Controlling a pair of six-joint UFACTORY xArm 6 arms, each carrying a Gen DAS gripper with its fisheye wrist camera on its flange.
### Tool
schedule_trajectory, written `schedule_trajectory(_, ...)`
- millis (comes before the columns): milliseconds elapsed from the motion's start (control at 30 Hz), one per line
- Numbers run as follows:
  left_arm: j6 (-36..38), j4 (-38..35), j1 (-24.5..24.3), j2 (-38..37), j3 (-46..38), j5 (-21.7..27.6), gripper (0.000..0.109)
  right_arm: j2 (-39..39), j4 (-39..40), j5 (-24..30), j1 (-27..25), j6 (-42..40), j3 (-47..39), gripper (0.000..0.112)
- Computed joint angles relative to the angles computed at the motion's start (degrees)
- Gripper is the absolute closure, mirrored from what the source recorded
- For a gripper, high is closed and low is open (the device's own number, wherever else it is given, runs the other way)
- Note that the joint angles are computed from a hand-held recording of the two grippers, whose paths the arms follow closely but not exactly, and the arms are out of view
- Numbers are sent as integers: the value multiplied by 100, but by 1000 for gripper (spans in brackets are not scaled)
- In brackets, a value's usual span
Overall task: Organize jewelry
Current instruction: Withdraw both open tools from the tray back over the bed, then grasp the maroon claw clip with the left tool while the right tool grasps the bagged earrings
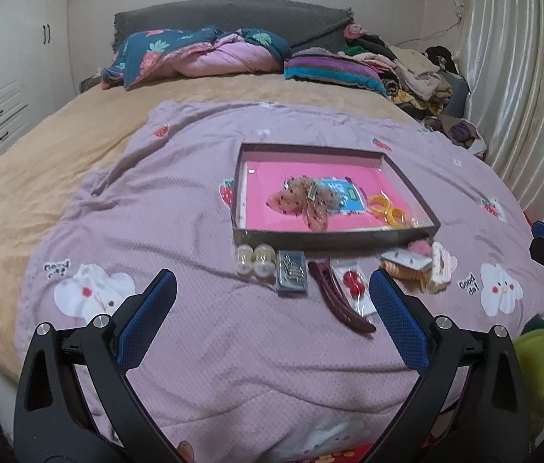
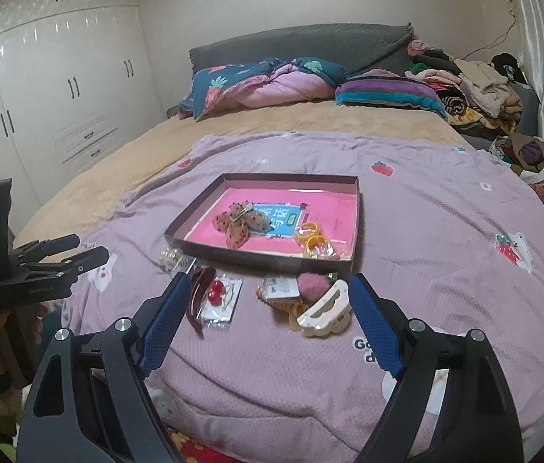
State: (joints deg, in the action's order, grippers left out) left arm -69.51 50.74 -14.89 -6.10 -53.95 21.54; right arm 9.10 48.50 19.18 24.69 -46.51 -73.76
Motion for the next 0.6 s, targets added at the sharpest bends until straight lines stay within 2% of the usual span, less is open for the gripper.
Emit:
schedule_trajectory(367,535,-788,20,143,319,-360,15,159,-432,76,65,193,77,30)
schedule_trajectory(600,1371,-1961,68,463,440,-879,15,577,-744,218,59,347,-211,30)
